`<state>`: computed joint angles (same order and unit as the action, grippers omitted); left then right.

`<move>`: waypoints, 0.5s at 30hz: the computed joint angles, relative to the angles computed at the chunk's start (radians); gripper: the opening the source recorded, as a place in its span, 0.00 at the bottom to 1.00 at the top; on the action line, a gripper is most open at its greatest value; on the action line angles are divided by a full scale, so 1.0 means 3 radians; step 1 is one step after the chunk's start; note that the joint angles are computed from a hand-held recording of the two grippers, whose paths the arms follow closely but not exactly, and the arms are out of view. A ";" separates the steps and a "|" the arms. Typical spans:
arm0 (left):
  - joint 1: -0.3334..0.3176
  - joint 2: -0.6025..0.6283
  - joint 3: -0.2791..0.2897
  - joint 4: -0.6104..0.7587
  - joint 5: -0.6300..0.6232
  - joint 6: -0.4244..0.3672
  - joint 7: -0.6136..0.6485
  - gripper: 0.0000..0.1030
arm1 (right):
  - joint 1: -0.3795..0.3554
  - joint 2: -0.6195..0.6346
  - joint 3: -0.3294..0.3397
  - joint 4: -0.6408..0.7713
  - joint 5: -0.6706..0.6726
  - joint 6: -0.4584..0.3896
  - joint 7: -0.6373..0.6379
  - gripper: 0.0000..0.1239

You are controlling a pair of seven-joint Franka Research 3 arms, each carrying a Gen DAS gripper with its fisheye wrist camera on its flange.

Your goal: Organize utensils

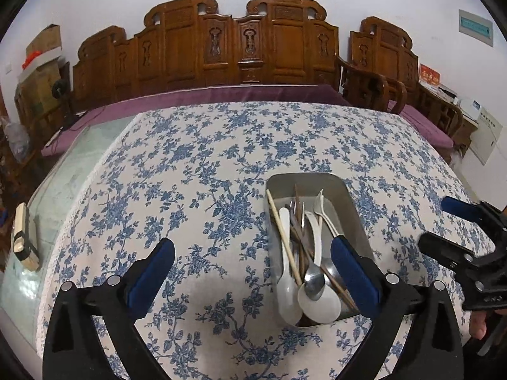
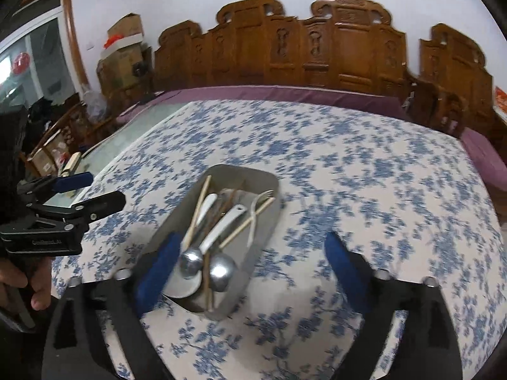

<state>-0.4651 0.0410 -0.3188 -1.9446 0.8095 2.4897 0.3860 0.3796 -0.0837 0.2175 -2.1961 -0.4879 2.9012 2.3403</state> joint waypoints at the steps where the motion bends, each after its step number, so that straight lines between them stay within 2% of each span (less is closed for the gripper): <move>1: -0.0006 0.0008 -0.0006 0.0012 -0.0013 -0.0001 0.0003 0.92 | 0.0012 -0.0045 -0.0016 -0.0053 0.0075 0.0015 -0.0038 0.81; 7: -0.0084 0.0068 -0.0036 0.0110 -0.0062 -0.0158 0.0030 0.92 | -0.0202 -0.0340 0.0151 -0.0295 -0.0229 -0.0094 0.0345 0.81; 15: -0.0231 0.0080 -0.0091 0.0146 -0.0011 -0.0248 -0.0117 0.92 | -0.0436 -0.0769 0.0349 -0.0625 -0.0196 -0.0187 0.0521 0.81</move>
